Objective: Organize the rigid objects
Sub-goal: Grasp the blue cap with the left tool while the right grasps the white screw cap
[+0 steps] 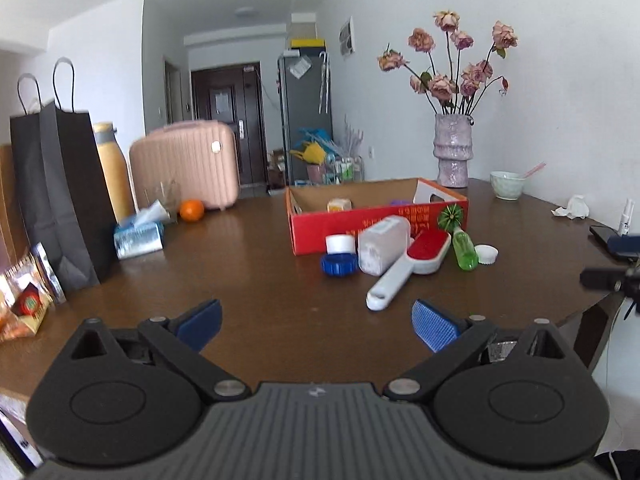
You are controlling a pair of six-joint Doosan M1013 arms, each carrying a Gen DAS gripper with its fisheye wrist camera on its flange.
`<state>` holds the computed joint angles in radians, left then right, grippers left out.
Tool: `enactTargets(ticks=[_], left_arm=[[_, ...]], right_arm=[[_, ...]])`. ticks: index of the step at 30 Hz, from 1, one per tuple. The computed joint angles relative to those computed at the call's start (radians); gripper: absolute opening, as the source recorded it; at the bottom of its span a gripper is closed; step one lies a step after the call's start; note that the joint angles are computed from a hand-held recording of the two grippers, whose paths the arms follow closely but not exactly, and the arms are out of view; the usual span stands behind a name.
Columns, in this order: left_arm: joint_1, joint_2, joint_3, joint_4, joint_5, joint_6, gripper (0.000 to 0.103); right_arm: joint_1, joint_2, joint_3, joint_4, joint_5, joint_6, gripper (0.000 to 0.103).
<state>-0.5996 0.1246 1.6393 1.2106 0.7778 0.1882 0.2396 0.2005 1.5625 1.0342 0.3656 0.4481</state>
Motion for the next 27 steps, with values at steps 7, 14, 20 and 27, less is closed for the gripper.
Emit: enactTargets(ticks=[7, 14, 20, 27], left_arm=[[0.032, 0.048, -0.042, -0.154, 0.001, 0.073, 0.103], [0.06, 0.104, -0.108, -0.237, -0.003, 0.146, 0.103], [0.091, 0.165, -0.191, -0.307, -0.01, 0.211, 0.103], [0.15, 0.252, -0.308, -0.391, -0.02, 0.347, 0.09]], right_arm=[[0.004, 0.044, -0.025, -0.175, 0.047, 0.236, 0.103], [0.002, 0.093, -0.08, -0.267, 0.079, 0.337, 0.096], [-0.001, 0.149, -0.157, -0.415, 0.098, 0.51, 0.083], [-0.005, 0.24, -0.292, -0.57, 0.135, 0.66, 0.063]])
